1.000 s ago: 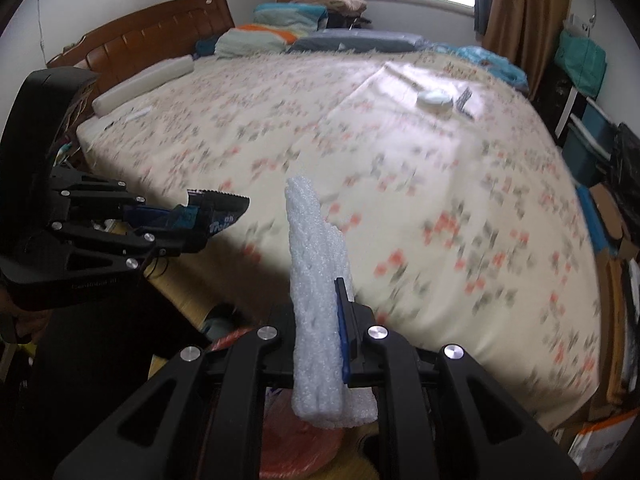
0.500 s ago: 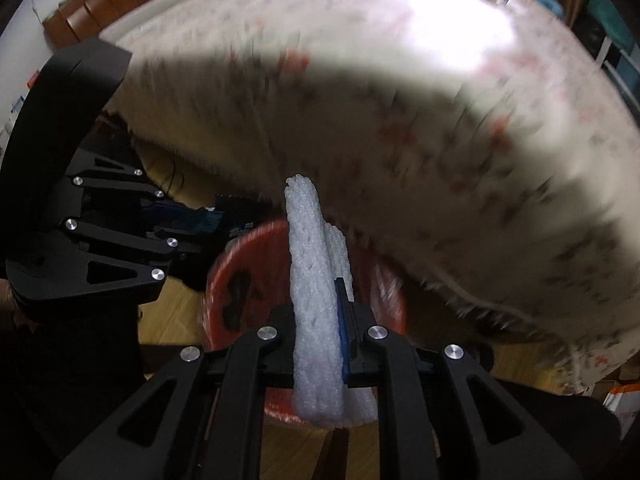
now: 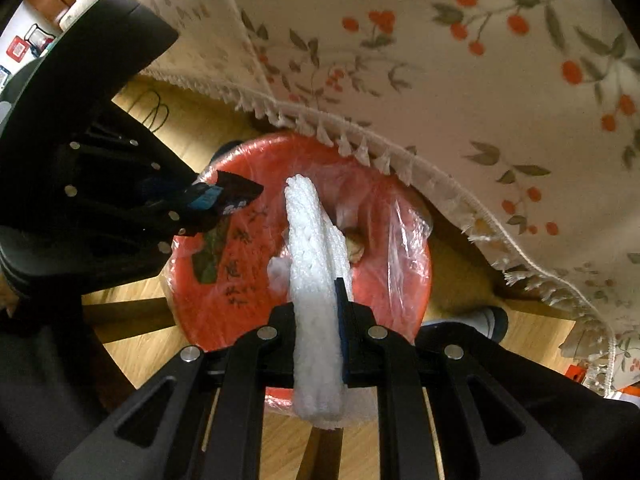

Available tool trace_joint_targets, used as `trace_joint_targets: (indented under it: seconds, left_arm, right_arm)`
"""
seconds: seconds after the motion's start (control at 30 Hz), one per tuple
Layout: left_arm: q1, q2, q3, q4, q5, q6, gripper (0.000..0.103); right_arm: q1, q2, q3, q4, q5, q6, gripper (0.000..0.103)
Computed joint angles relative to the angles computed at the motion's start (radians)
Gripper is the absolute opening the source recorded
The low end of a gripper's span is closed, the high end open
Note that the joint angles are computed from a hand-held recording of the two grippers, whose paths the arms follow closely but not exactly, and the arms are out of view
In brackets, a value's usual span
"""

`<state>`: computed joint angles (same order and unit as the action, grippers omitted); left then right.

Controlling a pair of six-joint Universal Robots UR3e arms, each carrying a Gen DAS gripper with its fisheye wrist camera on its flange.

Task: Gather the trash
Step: 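Open both tools to drop the wrapper and foam sleeve into the bin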

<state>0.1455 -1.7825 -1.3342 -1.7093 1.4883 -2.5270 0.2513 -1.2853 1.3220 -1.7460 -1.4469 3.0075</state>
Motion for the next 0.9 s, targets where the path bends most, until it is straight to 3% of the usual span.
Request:
trace_joint_targets:
  seconds: [0.17, 0.37, 0.57, 0.63, 0.67, 0.9]
  left_arm:
    - [0.0, -0.039, -0.002, 0.009, -0.002, -0.016, 0.025]
    - [-0.011, -0.074, 0.019, 0.01, -0.01, -0.038, 0.047]
    - [0.019, -0.07, 0.057, -0.009, -0.024, -0.063, 0.049]
    - [0.037, -0.055, 0.051, 0.01, -0.025, -0.082, 0.066]
    - [0.042, -0.051, 0.05, 0.018, -0.025, -0.091, 0.067]
    - [0.088, -0.053, 0.07, 0.024, -0.039, -0.132, 0.068]
  right_arm:
    - [0.006, 0.027, -0.004, 0.005, 0.002, 0.01, 0.012]
    - [-0.009, 0.051, -0.012, 0.016, 0.024, 0.013, 0.012]
    - [-0.013, 0.09, -0.024, 0.019, 0.035, -0.004, 0.012]
    - [-0.01, 0.108, -0.033, 0.019, 0.04, -0.007, 0.012]
    - [-0.008, 0.114, -0.037, 0.018, 0.04, -0.008, 0.012]
    - [0.021, 0.17, -0.087, 0.023, 0.036, -0.027, 0.015]
